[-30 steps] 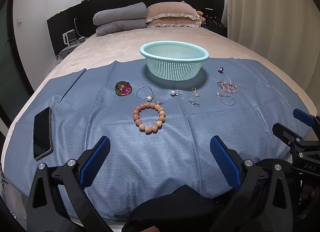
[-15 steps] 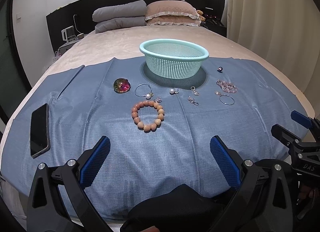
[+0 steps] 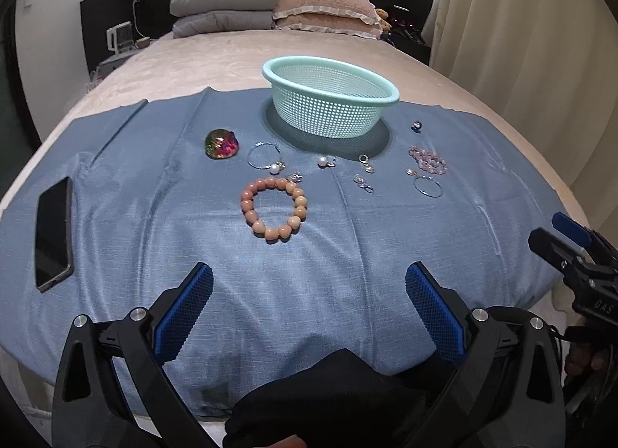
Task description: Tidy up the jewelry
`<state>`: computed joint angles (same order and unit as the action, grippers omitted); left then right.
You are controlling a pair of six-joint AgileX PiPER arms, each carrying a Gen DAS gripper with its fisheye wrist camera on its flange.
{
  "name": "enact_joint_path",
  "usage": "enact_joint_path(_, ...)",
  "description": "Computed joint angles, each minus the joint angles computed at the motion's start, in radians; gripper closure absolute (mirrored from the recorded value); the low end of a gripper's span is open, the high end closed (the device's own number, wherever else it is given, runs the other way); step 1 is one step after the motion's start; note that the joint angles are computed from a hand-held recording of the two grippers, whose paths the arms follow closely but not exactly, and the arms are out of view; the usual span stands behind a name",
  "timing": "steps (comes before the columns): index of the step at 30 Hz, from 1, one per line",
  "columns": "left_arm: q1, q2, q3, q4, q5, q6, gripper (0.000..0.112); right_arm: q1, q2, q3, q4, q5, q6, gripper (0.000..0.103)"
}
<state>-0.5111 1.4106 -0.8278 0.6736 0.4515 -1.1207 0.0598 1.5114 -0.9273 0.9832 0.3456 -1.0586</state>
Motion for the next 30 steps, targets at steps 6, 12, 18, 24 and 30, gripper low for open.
enact_joint_path(6,0.103,0.042,-0.026,-0.126,-0.054,0.212,0.015,-0.066,0.136,-0.174,-0.084,0.11,0.007,0.008)
enact_joint_path(12,0.255,0.165,-0.141,-0.398,-0.1,0.592,0.015,-0.078,0.302,-0.331,-0.069,0.21,-0.067,0.008)
enact_joint_path(18,0.36,0.357,-0.347,-0.749,-0.069,0.967,0.015,-0.045,0.464,-0.505,-0.113,0.315,-0.046,0.008)
enact_joint_path(24,0.374,0.516,-0.534,-0.815,-0.004,1.052,0.015,-0.009,0.579,-0.641,-0.188,0.346,0.049,0.008)
enact_joint_path(30,0.398,0.637,-0.674,-0.913,0.075,1.137,0.015,0.017,0.639,-0.701,-0.227,0.325,0.086,0.008)
